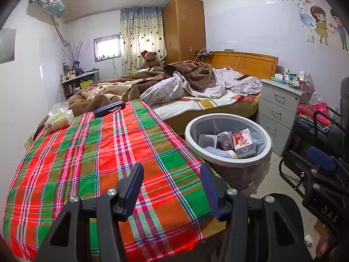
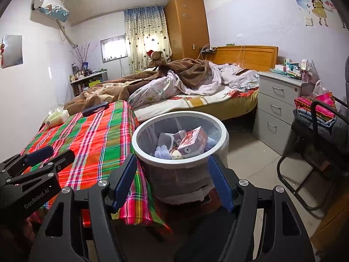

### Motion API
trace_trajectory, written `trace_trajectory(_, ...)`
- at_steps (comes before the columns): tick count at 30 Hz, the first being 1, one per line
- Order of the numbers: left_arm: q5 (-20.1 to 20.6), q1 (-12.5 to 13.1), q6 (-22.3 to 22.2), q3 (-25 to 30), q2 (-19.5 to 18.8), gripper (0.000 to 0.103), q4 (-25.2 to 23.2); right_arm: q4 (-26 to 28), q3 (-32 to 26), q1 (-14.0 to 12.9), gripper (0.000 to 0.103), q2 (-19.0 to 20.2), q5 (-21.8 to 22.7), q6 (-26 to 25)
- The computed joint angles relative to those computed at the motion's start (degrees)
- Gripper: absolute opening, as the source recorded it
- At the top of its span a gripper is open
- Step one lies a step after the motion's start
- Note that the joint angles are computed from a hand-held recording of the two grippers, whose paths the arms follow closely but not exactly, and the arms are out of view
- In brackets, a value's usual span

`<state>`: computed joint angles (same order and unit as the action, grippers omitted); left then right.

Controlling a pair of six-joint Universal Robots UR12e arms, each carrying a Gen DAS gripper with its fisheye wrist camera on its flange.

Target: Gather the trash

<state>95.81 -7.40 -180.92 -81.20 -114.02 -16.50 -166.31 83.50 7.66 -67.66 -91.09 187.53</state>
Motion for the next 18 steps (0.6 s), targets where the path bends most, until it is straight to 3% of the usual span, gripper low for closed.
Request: trace_trajectory(18, -0.25, 0.1, 0.13, -0.23, 0.07, 0.054, 0.14, -0.19, -0.01, -0.04, 0.069, 0.06, 0.17, 0.1)
